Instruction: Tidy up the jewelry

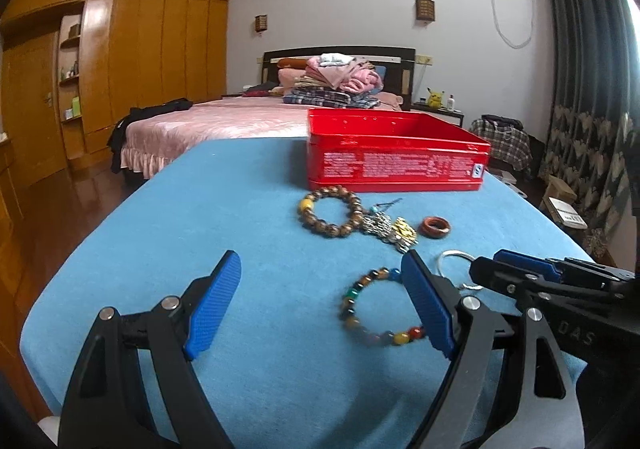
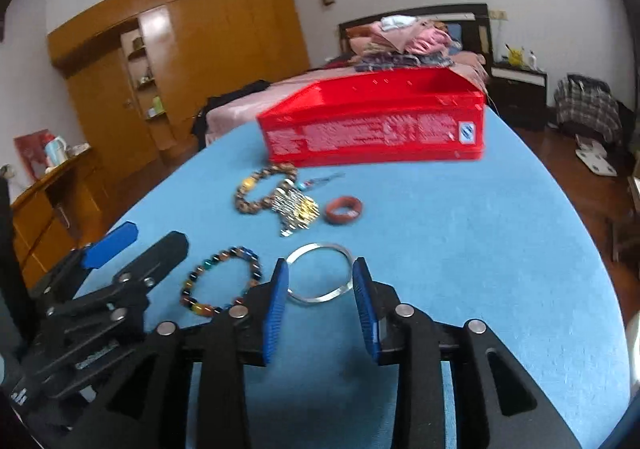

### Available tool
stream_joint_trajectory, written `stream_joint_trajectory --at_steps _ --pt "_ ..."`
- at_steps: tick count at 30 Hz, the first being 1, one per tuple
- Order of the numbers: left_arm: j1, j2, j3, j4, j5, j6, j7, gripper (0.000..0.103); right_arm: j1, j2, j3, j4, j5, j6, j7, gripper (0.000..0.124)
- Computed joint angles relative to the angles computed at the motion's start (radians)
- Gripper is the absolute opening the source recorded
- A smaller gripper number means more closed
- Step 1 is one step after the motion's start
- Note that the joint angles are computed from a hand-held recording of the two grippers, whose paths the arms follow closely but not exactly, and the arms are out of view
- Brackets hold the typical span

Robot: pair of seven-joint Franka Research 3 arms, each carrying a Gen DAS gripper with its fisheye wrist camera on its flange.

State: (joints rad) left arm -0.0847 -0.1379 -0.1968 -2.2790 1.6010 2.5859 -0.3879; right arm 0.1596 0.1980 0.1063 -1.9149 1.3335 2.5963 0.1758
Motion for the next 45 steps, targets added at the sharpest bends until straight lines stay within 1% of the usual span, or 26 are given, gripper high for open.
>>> stream_joint_trajectory --at_steps 2,6,9,12,16,21,25,27,29,31,33,37,39,41,43,45 --pt "-0.002 0.007 -0.001 0.003 -0.004 0.004 0.009 0.080 -0.004 0.004 -0.003 0.001 0.000 -0.006 0.013 0.033" --pt "-0.007 0.019 -0.002 0.010 -0.014 0.001 0.023 0.080 -0.003 0.014 0.000 0.012 0.010 0.019 0.012 0.033" --pt "-0.009 0.029 0.001 0.015 -0.030 0.004 0.034 0.080 -0.003 0.030 0.002 0.029 -0.008 0.028 0.037 0.033" --pt "-0.009 0.036 0.004 0.016 -0.047 0.016 0.047 0.080 -0.013 0.030 0.008 0.028 0.006 0.012 0.032 0.033" --pt "-0.013 0.031 0.001 0.008 -0.017 0.034 -0.002 0.080 -0.012 0.023 0.009 0.018 0.014 0.023 0.011 0.034" --pt "-0.027 0.060 -0.003 0.025 -0.021 0.045 0.035 0.080 -0.014 0.023 0.005 0.018 0.016 0.028 0.014 0.034" --pt "-0.034 0.054 -0.004 0.020 -0.007 0.013 0.005 0.080 -0.016 0.025 0.005 0.020 0.017 0.028 0.012 0.034" --pt "-0.034 0.048 -0.003 0.014 -0.025 -0.010 0.004 0.076 -0.016 0.025 0.006 0.020 0.019 0.029 0.010 0.034" --pt "-0.030 0.053 0.003 0.016 -0.059 -0.013 0.025 0.070 -0.017 0.025 0.006 0.019 0.021 0.027 0.006 0.034" --pt "-0.024 0.059 0.008 0.019 -0.080 -0.005 0.044 0.064 -0.016 0.024 0.006 0.018 0.023 0.028 0.004 0.034" --pt "-0.017 0.064 0.015 0.021 -0.083 0.012 0.038 0.059 -0.016 0.023 0.006 0.016 0.028 0.031 -0.001 0.034" --pt "-0.012 0.069 0.015 0.021 -0.066 0.014 0.016 0.057 -0.015 0.022 0.006 0.015 0.037 0.033 -0.008 0.034" --pt "-0.010 0.067 0.018 0.018 -0.064 0.028 0.003 0.056 -0.014 0.023 0.005 0.016 0.033 0.033 -0.005 0.034" --pt "-0.011 0.066 0.015 0.017 -0.066 0.018 0.006 0.056 -0.012 0.022 0.006 0.016 0.032 0.032 -0.005 0.034" --pt "-0.018 0.065 0.008 0.014 -0.080 -0.008 0.015 0.056 -0.011 0.021 0.007 0.014 0.034 0.033 -0.009 0.034" --pt "-0.016 0.060 0.010 0.009 -0.064 0.001 -0.013 0.056 -0.010 0.020 0.007 0.013 0.034 0.035 -0.011 0.034"
